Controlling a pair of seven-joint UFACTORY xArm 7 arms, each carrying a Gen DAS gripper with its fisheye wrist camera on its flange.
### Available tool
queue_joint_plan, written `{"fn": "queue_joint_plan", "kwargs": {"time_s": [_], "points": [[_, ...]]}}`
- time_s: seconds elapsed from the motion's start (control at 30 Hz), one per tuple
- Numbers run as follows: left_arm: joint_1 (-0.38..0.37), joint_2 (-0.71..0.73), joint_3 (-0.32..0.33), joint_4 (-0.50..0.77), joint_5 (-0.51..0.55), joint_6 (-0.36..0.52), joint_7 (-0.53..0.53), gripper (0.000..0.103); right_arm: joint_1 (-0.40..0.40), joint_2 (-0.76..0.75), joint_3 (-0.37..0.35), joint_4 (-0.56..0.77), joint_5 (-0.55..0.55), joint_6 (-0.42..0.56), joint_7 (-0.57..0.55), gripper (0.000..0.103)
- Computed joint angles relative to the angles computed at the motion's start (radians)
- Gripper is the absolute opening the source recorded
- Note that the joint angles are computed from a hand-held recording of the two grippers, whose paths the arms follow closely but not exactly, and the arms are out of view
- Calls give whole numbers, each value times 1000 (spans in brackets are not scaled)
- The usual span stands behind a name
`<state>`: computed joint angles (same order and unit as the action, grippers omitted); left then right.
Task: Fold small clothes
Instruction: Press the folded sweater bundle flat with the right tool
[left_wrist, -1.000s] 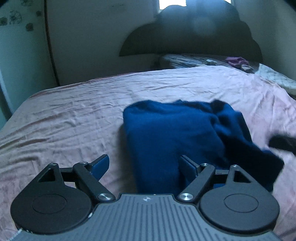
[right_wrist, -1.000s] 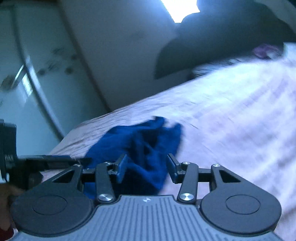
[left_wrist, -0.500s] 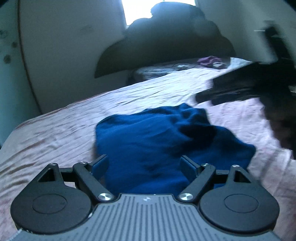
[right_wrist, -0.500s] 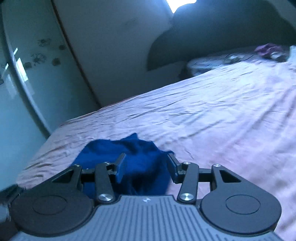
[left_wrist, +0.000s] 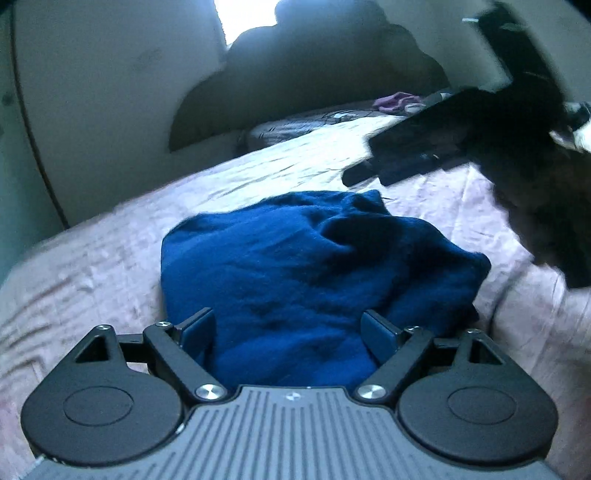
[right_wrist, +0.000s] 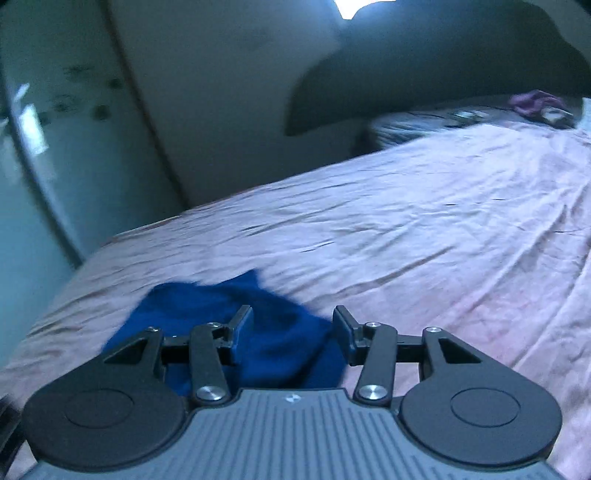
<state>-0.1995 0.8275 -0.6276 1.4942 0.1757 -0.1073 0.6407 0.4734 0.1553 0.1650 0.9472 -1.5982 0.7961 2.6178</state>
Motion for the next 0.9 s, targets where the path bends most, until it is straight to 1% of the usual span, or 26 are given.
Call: {"fn": "queue_joint_plan", "kwargs": {"time_s": [0.07, 0.13, 0.17, 0.2, 0.23, 0.3, 0.33, 0.4, 0.47, 0.63, 0.8, 0.9], "points": [[0, -9, 3, -2, -17, 14, -18, 87, -3, 4, 5, 5, -28, -73, -27, 47], [-7, -24, 17, -14, -28, 12, -29, 87, -2, 30, 7, 23, 29, -99, -100, 47], [-18, -35, 36, -22, -35, 6, -39, 88, 4, 43, 7, 28, 72, -81, -116, 48], [-24, -45, 47, -29, -38, 2, -46, 88, 13, 46, 4, 22, 95, -62, -90, 56], [-26, -52, 55, -36, -38, -3, -52, 88, 22, 39, 0, 7, 77, -55, -22, 60], [-32, -62, 70, -44, -39, -7, -67, 90, 35, 14, 0, -28, 19, -45, 119, 62], [-36, -66, 79, -45, -40, -8, -75, 91, 40, 9, 6, -37, 8, -36, 147, 62], [-48, -76, 99, -50, -42, -9, -92, 91, 53, 0, 22, -45, 40, -8, 127, 62], [-50, -84, 109, -60, -42, -13, -107, 91, 59, -3, 29, -52, 51, -7, 117, 62], [-52, -105, 128, -82, -39, -16, -141, 93, 77, -33, 48, -93, 64, -7, 167, 62], [-61, -120, 153, -101, -33, -24, -166, 95, 84, -45, 62, -120, -4, -37, 284, 62], [-67, -131, 165, -111, -32, -22, -183, 96, 93, -38, 71, -117, -20, -25, 293, 62]]}}
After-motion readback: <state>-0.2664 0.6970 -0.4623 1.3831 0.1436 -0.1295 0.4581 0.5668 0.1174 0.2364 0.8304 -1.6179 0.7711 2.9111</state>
